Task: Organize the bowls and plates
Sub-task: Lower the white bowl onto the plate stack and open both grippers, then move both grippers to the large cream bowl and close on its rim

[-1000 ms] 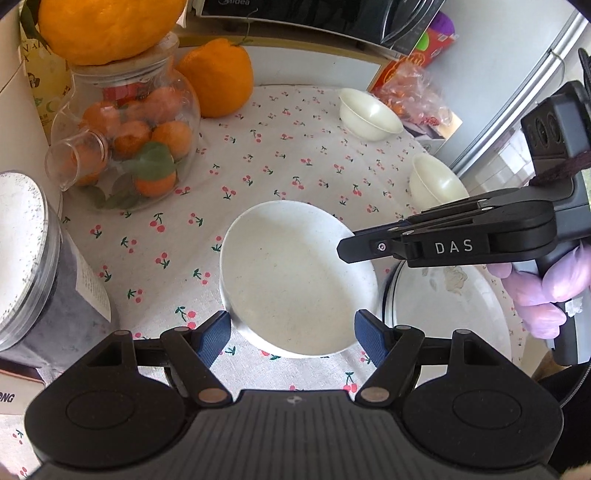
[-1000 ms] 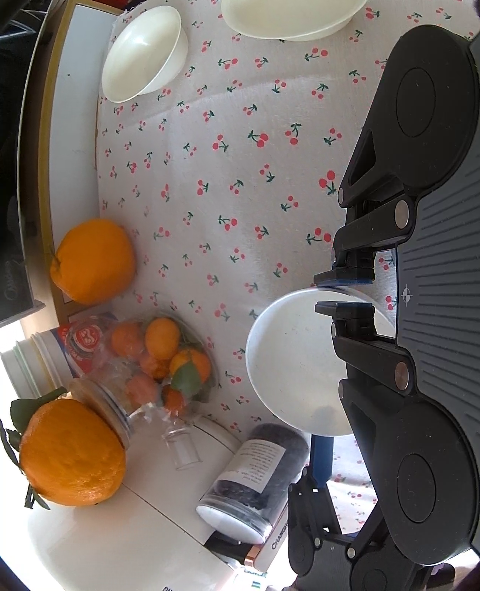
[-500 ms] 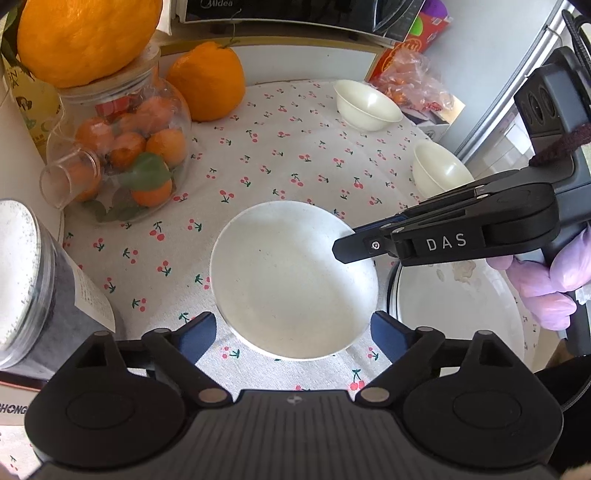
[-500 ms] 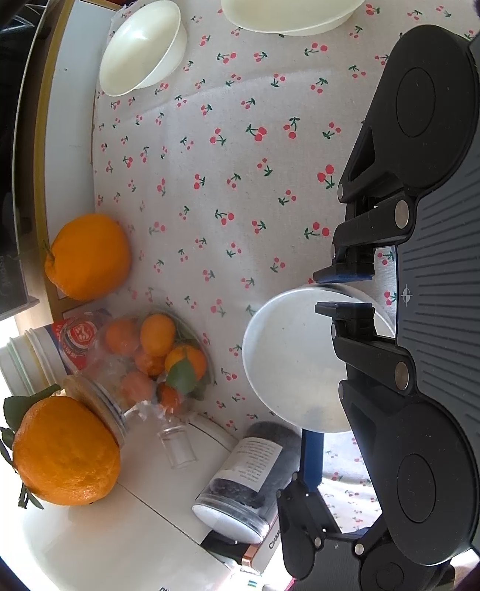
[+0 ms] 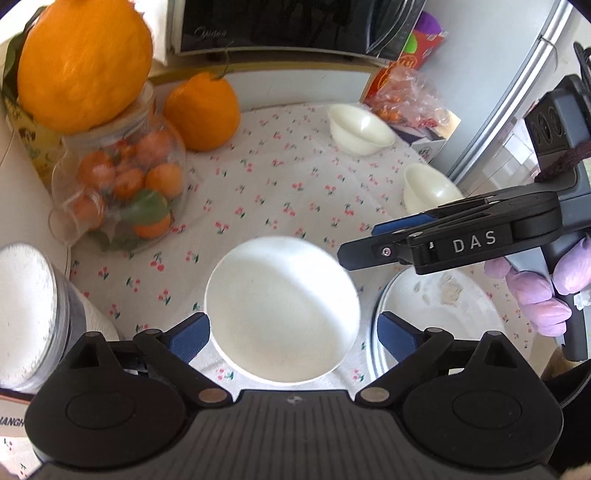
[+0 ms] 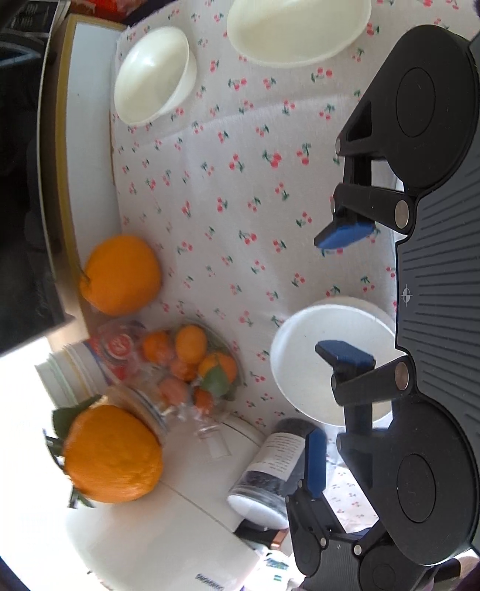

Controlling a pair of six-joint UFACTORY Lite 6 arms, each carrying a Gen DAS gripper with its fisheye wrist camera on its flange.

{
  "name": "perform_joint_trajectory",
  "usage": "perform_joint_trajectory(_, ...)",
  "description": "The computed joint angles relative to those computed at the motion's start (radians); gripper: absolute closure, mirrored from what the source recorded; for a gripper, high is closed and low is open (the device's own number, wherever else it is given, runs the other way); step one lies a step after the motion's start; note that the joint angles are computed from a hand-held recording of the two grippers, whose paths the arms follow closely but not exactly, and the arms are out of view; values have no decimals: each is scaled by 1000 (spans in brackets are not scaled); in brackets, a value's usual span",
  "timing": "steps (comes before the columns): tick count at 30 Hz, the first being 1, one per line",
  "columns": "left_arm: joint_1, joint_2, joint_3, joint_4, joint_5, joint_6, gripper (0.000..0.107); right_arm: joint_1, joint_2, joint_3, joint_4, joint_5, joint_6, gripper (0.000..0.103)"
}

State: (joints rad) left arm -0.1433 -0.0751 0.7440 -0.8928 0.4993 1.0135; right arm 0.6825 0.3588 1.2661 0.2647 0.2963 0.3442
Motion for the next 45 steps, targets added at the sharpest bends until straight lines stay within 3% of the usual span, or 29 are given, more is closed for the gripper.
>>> perform_joint_trajectory(11,-183,48,98,89,-74,-187,7,-141,-289,-255,-7,-5,19,30)
perform_joint_trajectory(19,-347,166,228,188,-143,-368,5,-330,-463,-438,182,5,-185,30)
perform_joint_trajectory(25,-451,318,367,332,-194,-592,5,-478,-511,-527,309,-21,-341,23)
perform_joint_trajectory(28,-493,407,449,432,-215,-745,5,-547,-501,-563,485,-35,-538,23)
perform_joint_trajectory(32,-531,524,562,526,-235,-923,6,-573,-455,-593,555,-100,-601,23)
perform_joint_trajectory(36,-565,640,704,747,-205,-1196,14,-616,-418,-613,843,-112,-886,23)
perform_joint_trajectory(39,-571,693,757,699,-210,-1186,16,-644,-402,-627,1049,-110,-1086,23)
perform_joint_trajectory(45,-578,766,822,744,-232,-1286,24,-696,-360,-624,1253,-77,-1272,23)
